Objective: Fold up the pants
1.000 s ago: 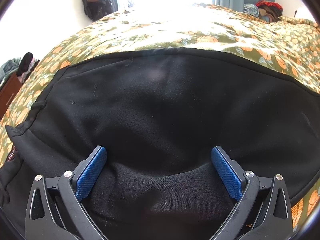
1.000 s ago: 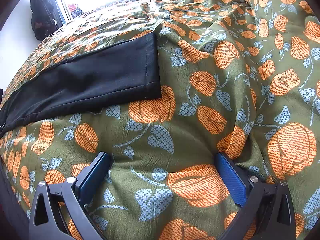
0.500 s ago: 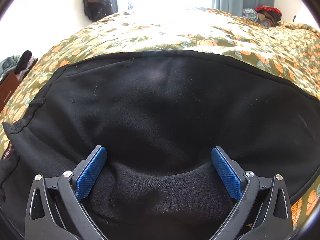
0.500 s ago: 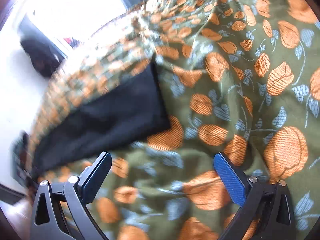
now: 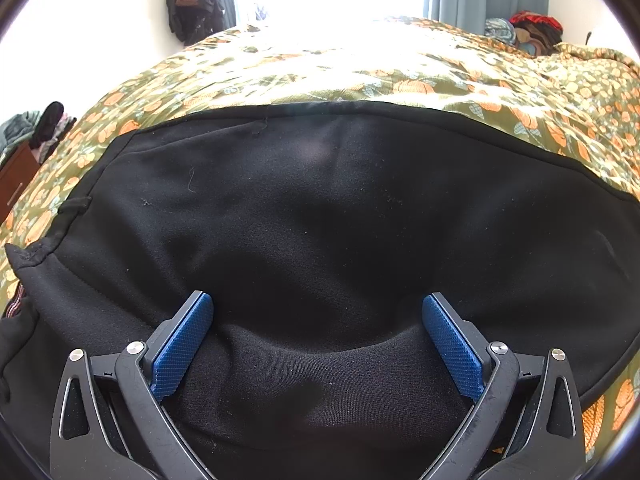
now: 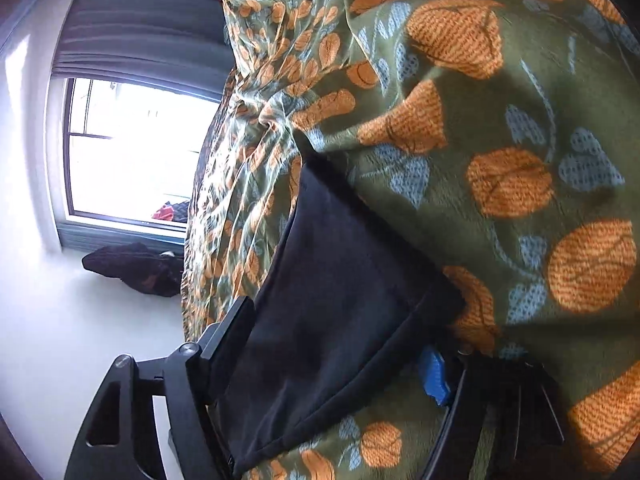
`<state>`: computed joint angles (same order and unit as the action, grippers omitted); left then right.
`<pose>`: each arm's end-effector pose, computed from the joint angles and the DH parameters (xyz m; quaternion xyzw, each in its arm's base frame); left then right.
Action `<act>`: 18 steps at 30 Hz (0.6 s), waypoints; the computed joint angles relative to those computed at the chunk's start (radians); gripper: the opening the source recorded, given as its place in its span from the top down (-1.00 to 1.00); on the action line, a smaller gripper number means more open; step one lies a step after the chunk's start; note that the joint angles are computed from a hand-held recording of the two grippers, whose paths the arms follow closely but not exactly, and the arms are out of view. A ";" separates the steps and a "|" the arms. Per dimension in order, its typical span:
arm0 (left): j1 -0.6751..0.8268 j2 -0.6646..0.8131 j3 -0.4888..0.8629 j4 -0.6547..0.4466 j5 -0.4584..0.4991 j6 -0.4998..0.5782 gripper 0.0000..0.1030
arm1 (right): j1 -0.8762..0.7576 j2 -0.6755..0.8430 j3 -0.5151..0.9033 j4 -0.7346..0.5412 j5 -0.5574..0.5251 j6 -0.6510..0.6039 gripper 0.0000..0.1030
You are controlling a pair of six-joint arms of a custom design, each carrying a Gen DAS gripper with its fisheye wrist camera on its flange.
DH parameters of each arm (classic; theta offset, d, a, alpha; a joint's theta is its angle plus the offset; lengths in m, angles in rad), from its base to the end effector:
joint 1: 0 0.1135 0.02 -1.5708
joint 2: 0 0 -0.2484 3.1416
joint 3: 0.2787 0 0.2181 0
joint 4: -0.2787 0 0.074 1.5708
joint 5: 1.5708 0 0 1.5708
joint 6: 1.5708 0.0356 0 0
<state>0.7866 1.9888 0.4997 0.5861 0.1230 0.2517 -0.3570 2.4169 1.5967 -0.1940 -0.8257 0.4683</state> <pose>0.1906 0.1848 0.0506 -0.2298 0.9148 0.1119 0.3128 0.4258 -0.1309 0.0824 0.2522 0.8510 0.3992 0.2298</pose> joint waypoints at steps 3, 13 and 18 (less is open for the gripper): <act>0.000 0.000 0.000 0.000 0.000 0.000 -0.99 | 0.040 -0.113 -0.081 0.056 0.087 -0.106 0.80; -0.007 0.000 0.003 -0.003 -0.008 -0.003 -0.99 | 0.263 -0.942 -0.762 -0.233 0.277 -1.204 0.86; -0.014 0.001 0.006 -0.009 -0.020 -0.003 -0.99 | -0.027 -1.016 -1.045 -0.036 0.453 -1.432 0.65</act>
<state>0.7724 1.9894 0.5061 0.5767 0.1028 0.2484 -0.3843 1.4006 0.5517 -0.2298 -0.3725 -0.9634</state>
